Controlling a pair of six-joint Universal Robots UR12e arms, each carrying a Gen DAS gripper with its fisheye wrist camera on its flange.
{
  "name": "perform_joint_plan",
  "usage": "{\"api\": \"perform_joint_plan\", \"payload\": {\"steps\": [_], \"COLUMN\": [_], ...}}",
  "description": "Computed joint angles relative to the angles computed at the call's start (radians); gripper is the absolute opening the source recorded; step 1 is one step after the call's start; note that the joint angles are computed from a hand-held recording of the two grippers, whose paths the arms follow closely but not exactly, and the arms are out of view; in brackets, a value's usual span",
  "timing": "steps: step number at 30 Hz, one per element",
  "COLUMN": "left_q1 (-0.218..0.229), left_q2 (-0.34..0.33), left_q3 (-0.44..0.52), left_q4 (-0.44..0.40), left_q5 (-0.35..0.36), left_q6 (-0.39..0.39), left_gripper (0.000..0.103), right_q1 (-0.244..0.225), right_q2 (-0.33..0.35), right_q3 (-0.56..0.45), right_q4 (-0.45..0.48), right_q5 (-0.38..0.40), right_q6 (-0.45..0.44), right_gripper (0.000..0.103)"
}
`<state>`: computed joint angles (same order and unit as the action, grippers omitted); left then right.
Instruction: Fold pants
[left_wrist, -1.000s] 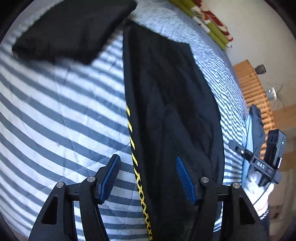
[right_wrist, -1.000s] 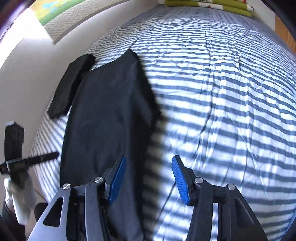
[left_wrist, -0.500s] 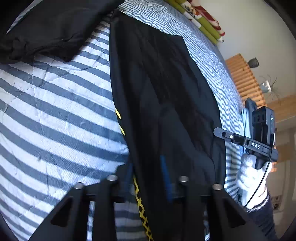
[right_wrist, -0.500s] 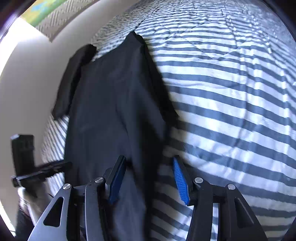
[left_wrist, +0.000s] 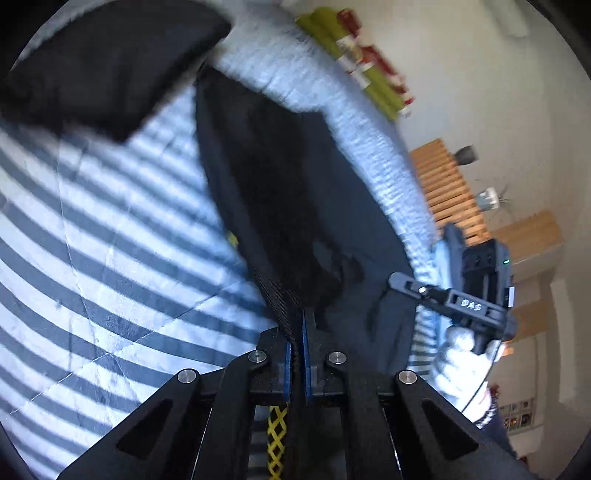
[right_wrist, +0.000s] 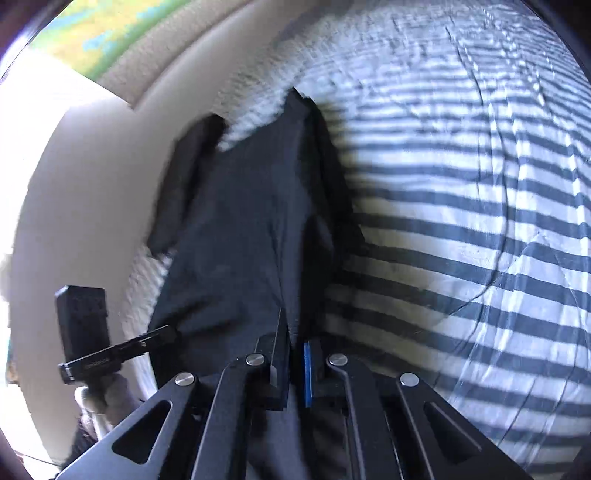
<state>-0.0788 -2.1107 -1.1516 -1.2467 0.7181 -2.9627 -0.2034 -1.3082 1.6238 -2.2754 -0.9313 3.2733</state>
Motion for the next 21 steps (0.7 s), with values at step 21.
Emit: {"api": "perform_joint_plan", "payload": {"steps": [21], "left_q1": [0.107], "left_q2": [0.208], "left_q3": [-0.105], "left_q4": [0.363], "left_q5": [-0.164], "left_q6": [-0.09], "left_gripper": [0.003], "right_q1": [0.012], "right_q2": [-0.217], "right_q3": [0.062], "right_q4": [-0.244], "right_q5": [0.061], "right_q6": [0.083], "right_gripper": [0.005]}}
